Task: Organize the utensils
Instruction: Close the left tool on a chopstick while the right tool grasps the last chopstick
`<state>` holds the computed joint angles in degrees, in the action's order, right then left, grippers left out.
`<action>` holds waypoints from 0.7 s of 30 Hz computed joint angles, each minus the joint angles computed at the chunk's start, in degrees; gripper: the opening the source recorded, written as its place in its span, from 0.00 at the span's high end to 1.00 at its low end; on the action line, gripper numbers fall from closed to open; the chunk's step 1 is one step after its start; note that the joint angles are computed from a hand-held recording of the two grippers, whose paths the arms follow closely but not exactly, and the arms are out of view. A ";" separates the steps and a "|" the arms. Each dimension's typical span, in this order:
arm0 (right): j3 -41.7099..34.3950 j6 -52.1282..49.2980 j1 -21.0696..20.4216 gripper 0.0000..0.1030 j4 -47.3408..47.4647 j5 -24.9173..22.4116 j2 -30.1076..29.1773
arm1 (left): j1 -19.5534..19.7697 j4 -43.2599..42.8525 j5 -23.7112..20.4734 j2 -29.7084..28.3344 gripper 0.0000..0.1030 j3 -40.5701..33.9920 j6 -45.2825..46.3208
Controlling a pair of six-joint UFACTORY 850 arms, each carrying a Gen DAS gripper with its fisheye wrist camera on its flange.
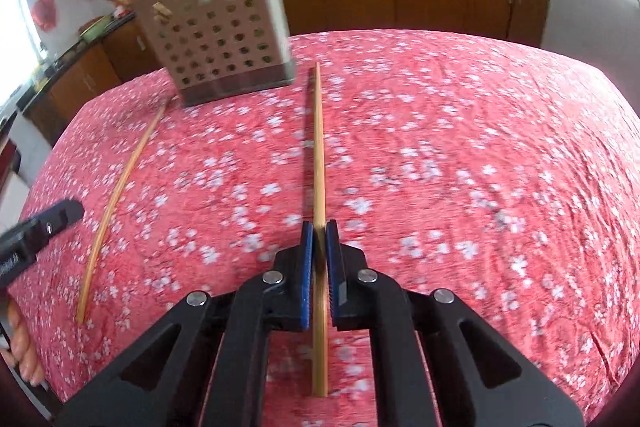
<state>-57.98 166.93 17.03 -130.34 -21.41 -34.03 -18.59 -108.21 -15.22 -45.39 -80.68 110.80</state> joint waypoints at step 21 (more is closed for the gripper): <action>-0.77 -3.65 -0.83 0.93 1.65 -0.25 -0.51 | 0.43 21.76 10.33 -6.26 0.92 -8.86 -21.88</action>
